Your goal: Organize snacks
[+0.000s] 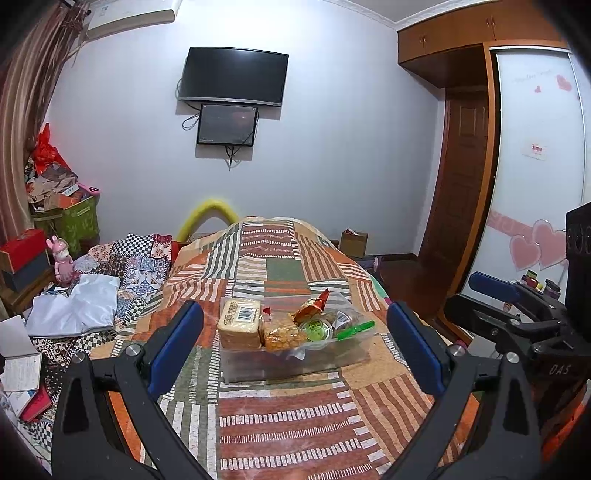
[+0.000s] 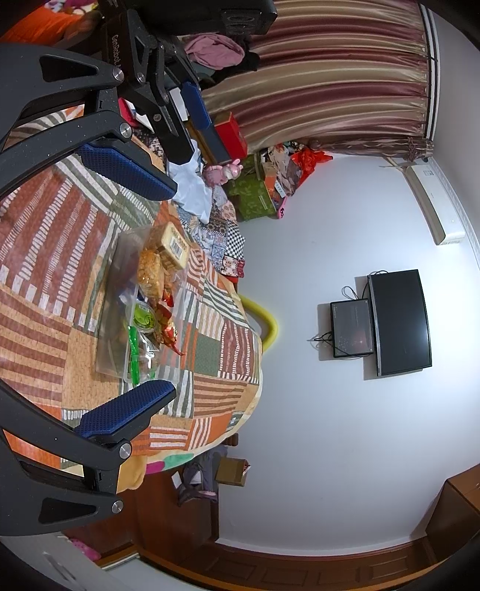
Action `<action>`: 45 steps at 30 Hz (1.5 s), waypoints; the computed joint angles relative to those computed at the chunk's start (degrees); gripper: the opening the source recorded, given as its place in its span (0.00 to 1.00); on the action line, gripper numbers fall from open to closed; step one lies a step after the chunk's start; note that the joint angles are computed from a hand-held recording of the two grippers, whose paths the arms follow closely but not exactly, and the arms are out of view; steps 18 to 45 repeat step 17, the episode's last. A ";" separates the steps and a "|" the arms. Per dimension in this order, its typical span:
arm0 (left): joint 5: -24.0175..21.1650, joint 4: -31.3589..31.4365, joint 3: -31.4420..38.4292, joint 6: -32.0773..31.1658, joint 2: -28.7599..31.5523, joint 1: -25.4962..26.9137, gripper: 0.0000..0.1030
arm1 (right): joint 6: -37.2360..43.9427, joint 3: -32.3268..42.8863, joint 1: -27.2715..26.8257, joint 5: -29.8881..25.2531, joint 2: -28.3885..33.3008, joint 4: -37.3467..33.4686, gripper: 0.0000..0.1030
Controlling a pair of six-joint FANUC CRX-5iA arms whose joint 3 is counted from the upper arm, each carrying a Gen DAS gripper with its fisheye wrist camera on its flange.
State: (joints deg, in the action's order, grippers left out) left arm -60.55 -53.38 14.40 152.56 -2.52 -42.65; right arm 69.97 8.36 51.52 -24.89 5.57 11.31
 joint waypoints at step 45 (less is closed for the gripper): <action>-0.22 0.26 0.24 0.61 0.36 0.50 0.98 | 1.01 1.20 -0.40 -1.09 1.00 -1.41 0.95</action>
